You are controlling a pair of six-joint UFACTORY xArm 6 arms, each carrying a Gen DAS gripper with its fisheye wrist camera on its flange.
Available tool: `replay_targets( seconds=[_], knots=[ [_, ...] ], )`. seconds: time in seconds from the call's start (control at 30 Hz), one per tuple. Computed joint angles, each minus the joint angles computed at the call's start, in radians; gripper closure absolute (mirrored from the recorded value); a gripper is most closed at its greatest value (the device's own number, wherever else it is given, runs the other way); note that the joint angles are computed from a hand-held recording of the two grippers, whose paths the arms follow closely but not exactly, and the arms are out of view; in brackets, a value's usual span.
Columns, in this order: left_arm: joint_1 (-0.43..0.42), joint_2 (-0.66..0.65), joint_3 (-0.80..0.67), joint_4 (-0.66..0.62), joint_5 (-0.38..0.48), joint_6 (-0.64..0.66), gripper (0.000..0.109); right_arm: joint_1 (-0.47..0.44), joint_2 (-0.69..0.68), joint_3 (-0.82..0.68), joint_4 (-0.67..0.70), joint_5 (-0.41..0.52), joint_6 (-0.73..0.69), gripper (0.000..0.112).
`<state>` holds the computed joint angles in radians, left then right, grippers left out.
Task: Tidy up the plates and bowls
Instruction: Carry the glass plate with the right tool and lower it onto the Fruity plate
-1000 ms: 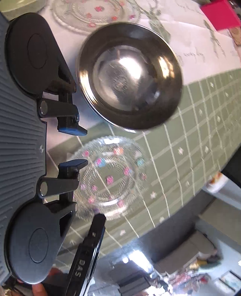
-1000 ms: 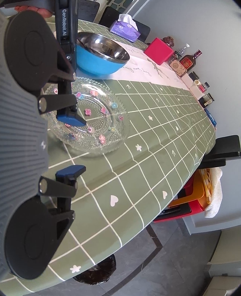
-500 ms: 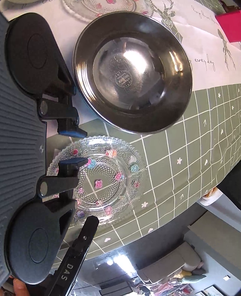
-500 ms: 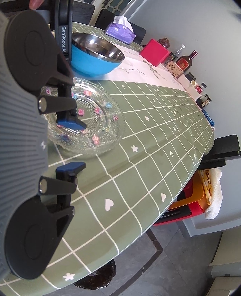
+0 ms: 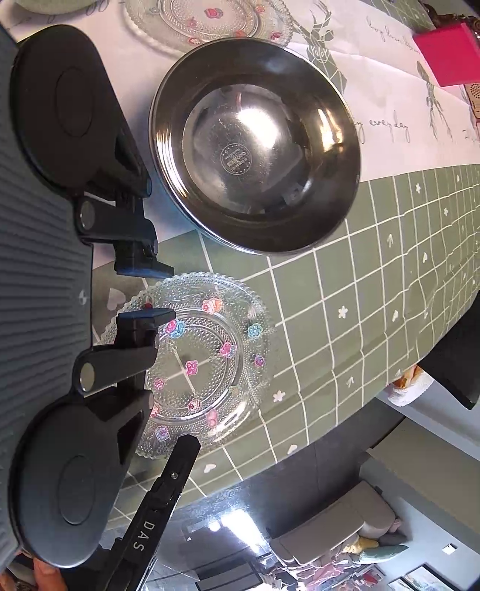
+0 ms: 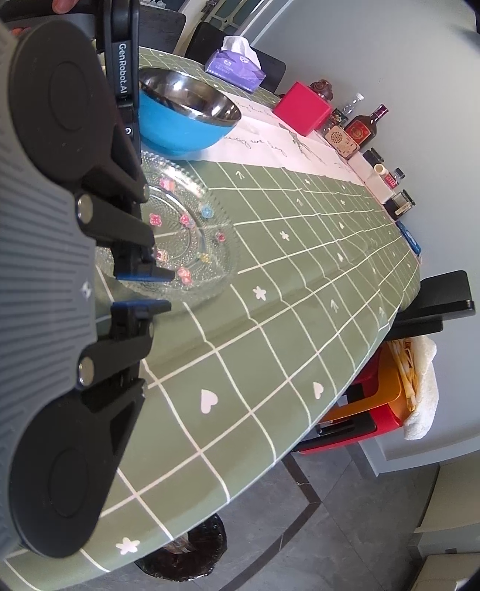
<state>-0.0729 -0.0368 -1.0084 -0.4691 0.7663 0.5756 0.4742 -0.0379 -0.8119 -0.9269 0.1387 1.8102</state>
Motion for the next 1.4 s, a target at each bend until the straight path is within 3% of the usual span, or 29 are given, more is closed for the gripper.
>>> replay_targets(
  seconds=[0.43, 0.73, 1.03, 1.4],
  knots=[
    [0.019, -0.174, 0.064, -0.040, 0.023, 0.028, 0.091, 0.065, -0.156, 0.009, -0.019, 0.125, -0.036, 0.105],
    [0.101, -0.365, 0.126, -0.093, 0.087, 0.069, 0.091, 0.171, -0.253, -0.021, -0.092, 0.238, 0.008, 0.105],
    [0.282, -0.541, 0.191, -0.178, 0.192, 0.150, 0.091, 0.309, -0.267, -0.080, -0.198, 0.296, 0.110, 0.105],
    [0.618, -0.679, 0.280, -0.266, 0.392, 0.314, 0.091, 0.474, -0.187, -0.126, -0.295, 0.306, 0.275, 0.104]
  ],
)
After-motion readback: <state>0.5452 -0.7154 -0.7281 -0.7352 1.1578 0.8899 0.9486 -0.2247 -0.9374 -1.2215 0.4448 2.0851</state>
